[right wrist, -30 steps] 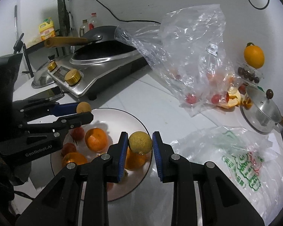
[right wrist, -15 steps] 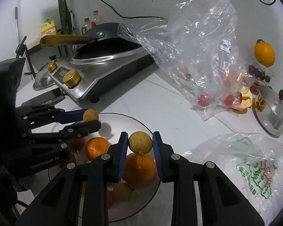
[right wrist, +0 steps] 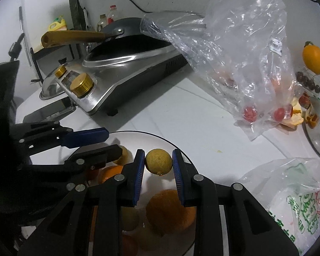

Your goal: Organize fruits

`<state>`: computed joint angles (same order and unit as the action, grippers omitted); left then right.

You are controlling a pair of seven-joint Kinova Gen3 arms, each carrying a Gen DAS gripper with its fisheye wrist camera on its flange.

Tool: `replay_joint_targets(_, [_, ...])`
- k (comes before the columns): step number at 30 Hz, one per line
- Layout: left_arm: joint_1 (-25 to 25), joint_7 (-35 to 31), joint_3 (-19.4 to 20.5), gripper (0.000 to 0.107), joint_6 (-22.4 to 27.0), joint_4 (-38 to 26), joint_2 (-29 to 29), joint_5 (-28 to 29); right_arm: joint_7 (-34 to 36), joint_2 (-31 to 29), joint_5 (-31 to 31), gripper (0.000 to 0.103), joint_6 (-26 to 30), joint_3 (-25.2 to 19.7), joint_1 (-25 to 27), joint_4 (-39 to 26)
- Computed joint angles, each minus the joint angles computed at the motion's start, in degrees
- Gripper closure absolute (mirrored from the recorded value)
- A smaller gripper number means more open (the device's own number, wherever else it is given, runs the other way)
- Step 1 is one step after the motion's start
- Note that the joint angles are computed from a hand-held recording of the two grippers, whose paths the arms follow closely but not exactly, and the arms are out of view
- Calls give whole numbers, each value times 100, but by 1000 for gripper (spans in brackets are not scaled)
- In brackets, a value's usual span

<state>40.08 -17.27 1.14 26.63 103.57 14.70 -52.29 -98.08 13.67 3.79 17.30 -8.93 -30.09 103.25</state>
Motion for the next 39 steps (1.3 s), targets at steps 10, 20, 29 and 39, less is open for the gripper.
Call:
replay_joint_targets(10, [28,236,24,76,108,64,-49,-201,128,93,-161,75,41,-60,61,-56])
replay_joint_targets(20, [111,643,219,72,481,92,-136,-564,-86,-81,-56,69,-56,41,-35,110])
replay_joint_targets(29, [221,986,497,71,824,73,-242,-908,-610,-470,374,69,-195,209,-225,462])
replay_joint_targets(39, [341,1427,849,47,1141,115,-412,-1240,-1823,-1021,1448,69,-236,188,-322,922])
